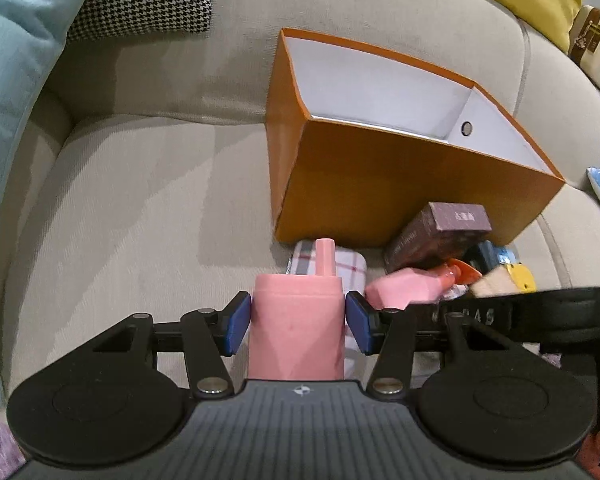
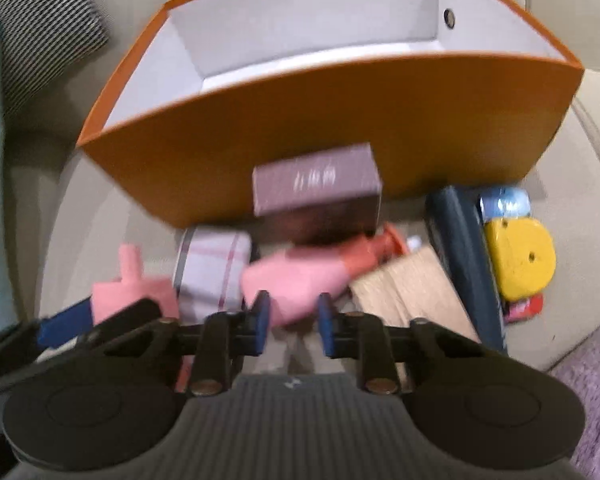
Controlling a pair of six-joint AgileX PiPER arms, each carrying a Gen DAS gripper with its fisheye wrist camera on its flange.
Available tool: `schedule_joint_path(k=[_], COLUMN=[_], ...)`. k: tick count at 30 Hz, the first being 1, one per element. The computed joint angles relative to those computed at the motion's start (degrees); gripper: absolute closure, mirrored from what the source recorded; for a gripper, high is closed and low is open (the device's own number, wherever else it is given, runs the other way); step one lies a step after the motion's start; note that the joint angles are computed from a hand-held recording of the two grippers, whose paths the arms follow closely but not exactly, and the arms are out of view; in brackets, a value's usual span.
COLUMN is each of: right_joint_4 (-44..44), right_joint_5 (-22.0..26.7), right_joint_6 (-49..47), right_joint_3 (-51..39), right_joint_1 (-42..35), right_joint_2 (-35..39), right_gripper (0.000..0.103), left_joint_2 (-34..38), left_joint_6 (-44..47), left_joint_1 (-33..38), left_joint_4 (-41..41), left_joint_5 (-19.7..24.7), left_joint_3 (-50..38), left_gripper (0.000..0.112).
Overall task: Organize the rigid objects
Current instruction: 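Lift the pink cup with the left gripper while the right gripper approaches the pink pump bottle, then grasp the pink pump bottle with the right gripper and lift it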
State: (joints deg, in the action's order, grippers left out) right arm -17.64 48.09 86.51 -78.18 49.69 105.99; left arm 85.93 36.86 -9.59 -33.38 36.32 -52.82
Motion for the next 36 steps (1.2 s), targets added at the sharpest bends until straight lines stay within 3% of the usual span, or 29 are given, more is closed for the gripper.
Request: schedule_joint_path(k=[2, 4, 7, 10, 15, 20, 24, 31, 32, 33, 36], right_joint_4=[4.0, 5.1, 7.4, 6.6, 5.2, 12.6, 10.9, 13.7, 14.3, 14.6, 13.2], right_joint_5=[-3.0, -9.0, -10.2, -7.8, -4.2, -1.0, 3.9, 16.2, 18.3, 19.9, 18.0], right_joint_6=[-0.6, 4.0, 9.3, 15.0, 19.1, 17.6, 22.3, 18.8, 16.7, 15.9, 12.3], right_joint_3=[2.9, 7.6, 8.8, 6.7, 1.7, -3.6, -8.6, -22.7, -26.3, -27.7, -25.9], right_joint_1=[-1.3, -2.3, -3.9, -5.1, -6.4, -9.2, -8.9, -10.3, -10.6, -10.6, -9.5], right_joint_2=[-1.5, -4.8, -6.3, -5.5, -2.5, 1.4, 4.6, 13.3, 15.8, 16.5, 15.3], right_gripper=[0.103, 0.103, 0.089, 0.082, 0.049, 0.048, 0.048, 0.04, 0.042, 0.049, 0.049], left_joint_2=[-0.9, -1.6, -2.2, -2.2, -1.4, 0.3, 1.7, 3.8, 3.8, 3.7, 3.4], left_joint_6=[0.8, 1.1, 0.4, 1.1, 2.1, 3.0, 4.9, 5.6, 5.7, 5.9, 6.9], left_joint_1=[0.6, 1.2, 1.3, 1.6, 2.0, 2.5, 3.5, 4.9, 5.0, 5.2, 6.0], left_joint_4=[-1.2, -1.8, -1.6, -2.7, -4.0, -5.2, -6.8, -8.8, -8.8, -8.9, -9.7], left_joint_5=[0.6, 0.7, 0.3, 0.1, 0.0, 0.4, 1.0, 1.6, 1.5, 1.5, 2.0], left_joint_3=[0.8, 1.5, 1.9, 1.4, 0.3, -0.9, -1.6, -2.8, -2.9, -2.7, -2.3], left_gripper=[0.053, 0.053, 0.053, 0.053, 0.053, 0.053, 0.053, 0.053, 0.053, 0.053, 0.053])
